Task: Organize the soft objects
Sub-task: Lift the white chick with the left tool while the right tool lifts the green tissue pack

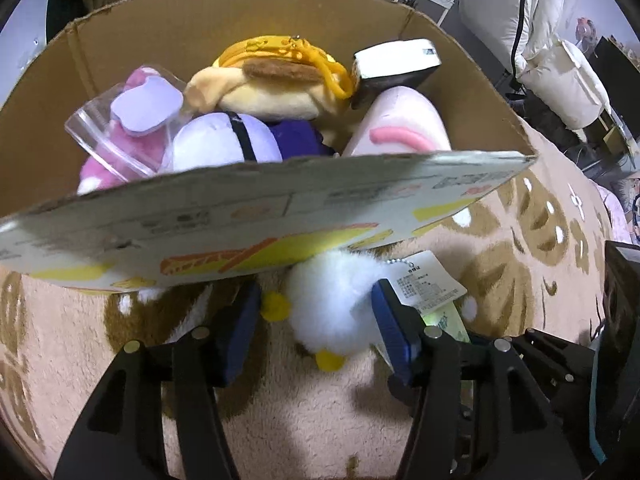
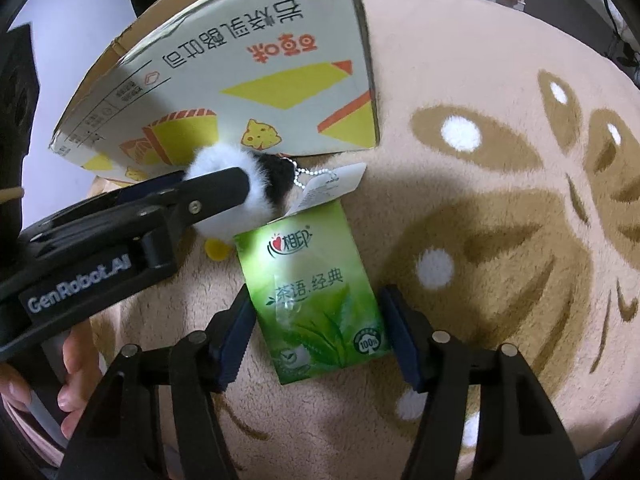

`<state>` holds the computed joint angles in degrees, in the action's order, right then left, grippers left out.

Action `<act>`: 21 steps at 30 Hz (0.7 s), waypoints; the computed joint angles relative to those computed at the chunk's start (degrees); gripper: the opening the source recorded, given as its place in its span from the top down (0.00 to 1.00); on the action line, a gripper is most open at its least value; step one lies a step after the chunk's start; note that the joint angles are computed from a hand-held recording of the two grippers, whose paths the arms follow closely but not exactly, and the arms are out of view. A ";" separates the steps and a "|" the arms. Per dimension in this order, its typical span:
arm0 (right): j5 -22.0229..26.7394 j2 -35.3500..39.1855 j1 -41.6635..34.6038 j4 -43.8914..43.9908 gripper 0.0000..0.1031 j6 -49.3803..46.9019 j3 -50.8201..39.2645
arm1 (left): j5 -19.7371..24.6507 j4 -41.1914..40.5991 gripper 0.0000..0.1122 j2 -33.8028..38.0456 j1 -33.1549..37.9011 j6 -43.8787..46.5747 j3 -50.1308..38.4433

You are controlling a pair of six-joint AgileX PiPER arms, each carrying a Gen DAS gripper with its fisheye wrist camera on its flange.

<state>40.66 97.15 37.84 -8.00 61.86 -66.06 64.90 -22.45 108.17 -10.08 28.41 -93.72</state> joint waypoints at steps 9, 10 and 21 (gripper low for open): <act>-0.13 -0.15 -0.66 0.42 0.38 -0.79 -0.16 | 1.05 -0.84 0.47 1.81 -0.87 -0.90 -0.81; -0.08 -0.14 -0.61 0.33 0.38 -0.79 -0.15 | 1.21 -0.92 0.47 2.00 -1.08 -1.00 -0.79; 1.41 -2.00 0.28 -2.03 0.39 1.25 0.31 | -1.81 -2.52 0.75 -1.38 -2.74 2.15 4.23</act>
